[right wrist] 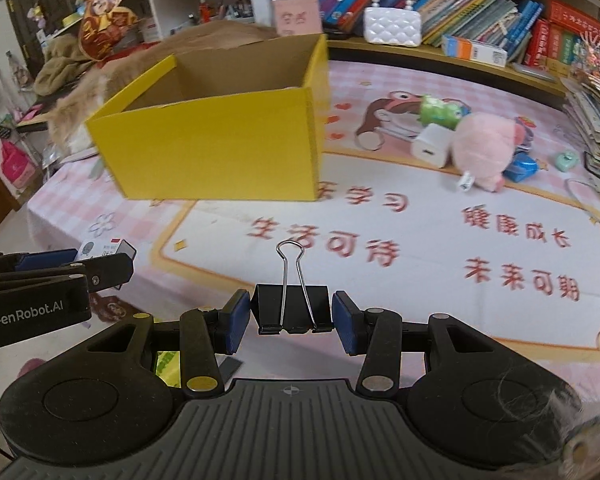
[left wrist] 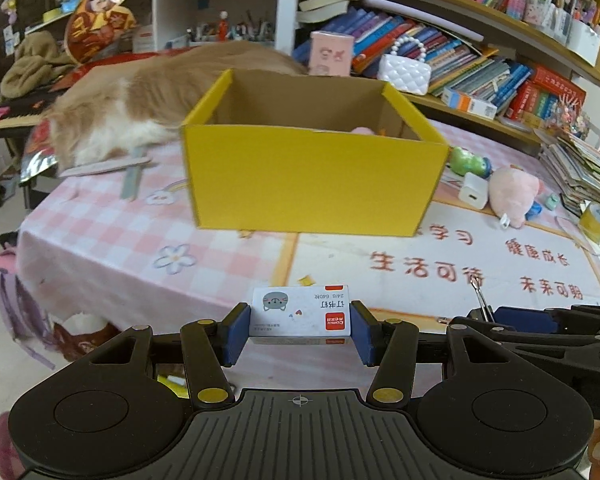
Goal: Organize objects
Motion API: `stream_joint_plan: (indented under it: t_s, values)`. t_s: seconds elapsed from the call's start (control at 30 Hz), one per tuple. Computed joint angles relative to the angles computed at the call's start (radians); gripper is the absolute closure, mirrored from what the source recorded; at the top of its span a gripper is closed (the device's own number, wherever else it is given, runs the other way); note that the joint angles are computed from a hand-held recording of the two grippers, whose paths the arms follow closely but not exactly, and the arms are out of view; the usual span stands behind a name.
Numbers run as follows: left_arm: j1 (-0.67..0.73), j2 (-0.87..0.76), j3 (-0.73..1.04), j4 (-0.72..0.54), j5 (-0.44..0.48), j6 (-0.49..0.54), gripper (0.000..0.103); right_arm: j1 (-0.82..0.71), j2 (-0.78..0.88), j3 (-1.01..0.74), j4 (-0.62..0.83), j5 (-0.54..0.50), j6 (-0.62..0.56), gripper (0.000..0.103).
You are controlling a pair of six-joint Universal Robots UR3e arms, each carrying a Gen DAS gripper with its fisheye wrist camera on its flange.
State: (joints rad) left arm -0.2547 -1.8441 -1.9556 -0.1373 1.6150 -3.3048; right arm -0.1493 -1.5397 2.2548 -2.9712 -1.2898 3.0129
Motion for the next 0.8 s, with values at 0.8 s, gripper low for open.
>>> stream_joint_plan:
  t_s: [0.8]
  values:
    - [0.259,0.229,-0.285,0.118,-0.179,0.196,0.051,0.297,0.089,-0.087,-0.122,-0.199,0.225,0.061]
